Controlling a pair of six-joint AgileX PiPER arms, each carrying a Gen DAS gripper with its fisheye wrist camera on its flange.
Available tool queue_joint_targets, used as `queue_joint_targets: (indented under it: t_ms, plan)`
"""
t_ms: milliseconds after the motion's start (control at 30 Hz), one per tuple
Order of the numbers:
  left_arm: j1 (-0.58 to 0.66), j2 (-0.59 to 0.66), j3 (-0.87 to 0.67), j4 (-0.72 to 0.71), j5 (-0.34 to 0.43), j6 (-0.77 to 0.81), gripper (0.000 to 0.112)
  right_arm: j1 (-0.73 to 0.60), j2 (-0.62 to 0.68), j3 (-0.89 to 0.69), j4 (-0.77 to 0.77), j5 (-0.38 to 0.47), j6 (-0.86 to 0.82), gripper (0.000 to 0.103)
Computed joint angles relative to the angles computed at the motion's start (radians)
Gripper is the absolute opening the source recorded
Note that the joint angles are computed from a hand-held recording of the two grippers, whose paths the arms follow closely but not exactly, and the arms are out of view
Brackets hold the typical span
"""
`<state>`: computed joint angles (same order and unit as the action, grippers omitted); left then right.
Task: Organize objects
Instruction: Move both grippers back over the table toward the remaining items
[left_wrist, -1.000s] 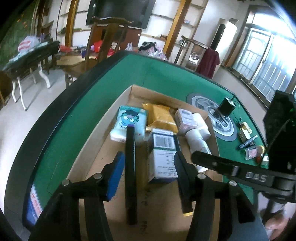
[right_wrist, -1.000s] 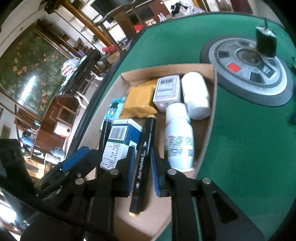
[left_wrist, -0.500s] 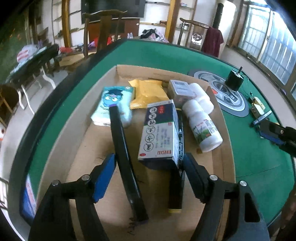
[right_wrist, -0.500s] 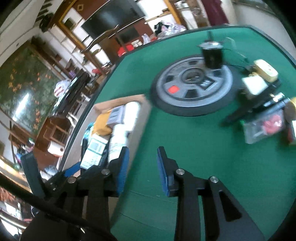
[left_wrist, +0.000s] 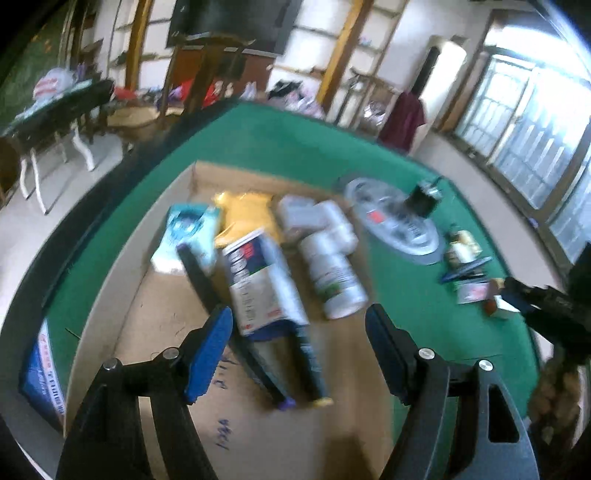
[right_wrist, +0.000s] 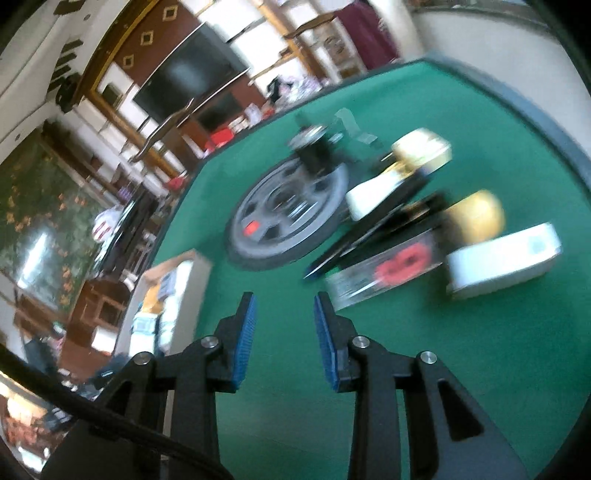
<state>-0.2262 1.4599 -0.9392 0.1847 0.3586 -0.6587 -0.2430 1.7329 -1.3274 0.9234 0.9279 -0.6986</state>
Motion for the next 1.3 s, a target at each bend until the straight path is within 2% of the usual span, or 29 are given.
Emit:
queue_joint_targets:
  t_ms: [133,233,333,467,533,667,767,900,1033,1100,1167,1200,1267,1300]
  plan:
    - [-0.091,-0.050,-0.028,-0.074,0.025,0.043,0.070,-0.090,0.055,-0.088,-0.019,-0.014,0.032,0.040]
    - [-0.134,-0.030,-0.059,-0.325,0.036,0.249,0.070,-0.121,0.134,-0.193,-0.051,0.006,0.086,0.040]
    - [-0.195,0.024,-0.100,-0.425,0.040,0.323,0.070,-0.130,0.213,-0.292,-0.044,0.063,0.103,0.040]
    - [-0.257,0.104,-0.160,-0.412,0.057,0.305,0.070,-0.100,0.300,-0.413,-0.024,0.157,0.103,0.040]
    - [-0.264,0.127,-0.171,-0.431,0.061,0.315,0.070,-0.058,0.347,-0.492,-0.074,0.194,0.128,0.040]
    - [-0.261,0.132,-0.168,-0.426,0.062,0.301,0.070,0.029,0.393,-0.557,-0.250,0.149,0.213,0.039]
    - [-0.250,0.136,-0.164,-0.428,0.060,0.294,0.070,0.050,0.389,-0.524,-0.265,0.108,0.196,0.041]
    - [-0.245,0.151,-0.156,-0.441,0.045,0.296,0.070,0.062,0.365,-0.477,-0.235,0.144,0.131,0.041]
    - [-0.242,0.170,-0.156,-0.491,0.042,0.345,0.070,0.084,0.349,-0.429,-0.227,0.236,0.068,0.042]
    - [-0.243,0.173,-0.154,-0.511,0.040,0.364,0.070,0.075,0.316,-0.376,-0.178,0.230,0.000,0.042]
    - [-0.243,0.174,-0.152,-0.514,0.037,0.370,0.070,0.047,0.270,-0.327,-0.121,0.179,-0.031,0.042]
    - [-0.243,0.173,-0.150,-0.517,0.035,0.373,0.070,0.036,0.248,-0.311,-0.116,0.128,-0.020,0.042]
    - [-0.244,0.171,-0.144,-0.526,0.030,0.378,0.070,0.044,0.233,-0.312,-0.172,0.049,0.029,0.049]
    - [-0.243,0.171,-0.141,-0.535,0.029,0.384,0.070,0.059,0.232,-0.322,-0.252,0.008,0.081,0.049]
